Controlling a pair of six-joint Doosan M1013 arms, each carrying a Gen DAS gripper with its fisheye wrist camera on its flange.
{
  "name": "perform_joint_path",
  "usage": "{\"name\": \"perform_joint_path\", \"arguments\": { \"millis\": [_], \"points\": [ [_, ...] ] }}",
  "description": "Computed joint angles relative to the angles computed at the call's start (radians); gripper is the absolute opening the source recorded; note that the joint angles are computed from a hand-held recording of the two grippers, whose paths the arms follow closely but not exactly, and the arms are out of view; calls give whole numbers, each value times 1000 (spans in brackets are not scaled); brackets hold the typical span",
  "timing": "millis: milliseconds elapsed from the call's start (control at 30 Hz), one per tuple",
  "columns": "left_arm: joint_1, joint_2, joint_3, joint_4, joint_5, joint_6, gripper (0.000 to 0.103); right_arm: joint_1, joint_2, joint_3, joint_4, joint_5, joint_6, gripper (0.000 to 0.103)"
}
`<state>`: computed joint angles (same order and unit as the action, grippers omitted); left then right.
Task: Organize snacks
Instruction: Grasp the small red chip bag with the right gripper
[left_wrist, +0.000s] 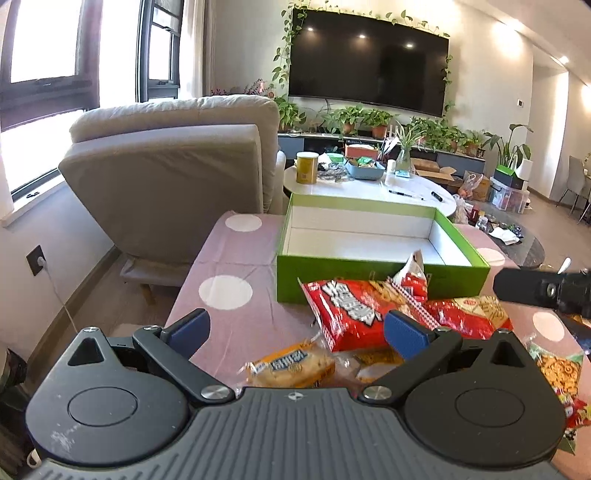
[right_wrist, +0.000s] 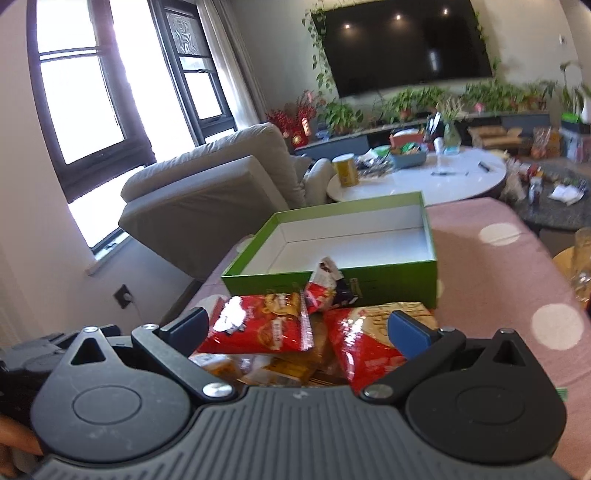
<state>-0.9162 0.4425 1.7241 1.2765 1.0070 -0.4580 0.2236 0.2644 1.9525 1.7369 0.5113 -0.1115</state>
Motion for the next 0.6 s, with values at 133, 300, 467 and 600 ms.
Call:
{"name": "perform_joint_path", "arguments": {
  "millis": [133,300,467,600],
  "points": [
    [37,-4,3,11,-90,-1,92,-11,28,-71,-203,54,213,89],
    [86,-2,6,3,-223,-14,83,-16,130,-243,-552,237,608,89],
    [117,9,8,-7,-334,17,65,3,197,-332,-708,314,795,89],
    [131,12,18,16,-383,-17,58,10,229,-368,-752,373,860,89]
  ]
}}
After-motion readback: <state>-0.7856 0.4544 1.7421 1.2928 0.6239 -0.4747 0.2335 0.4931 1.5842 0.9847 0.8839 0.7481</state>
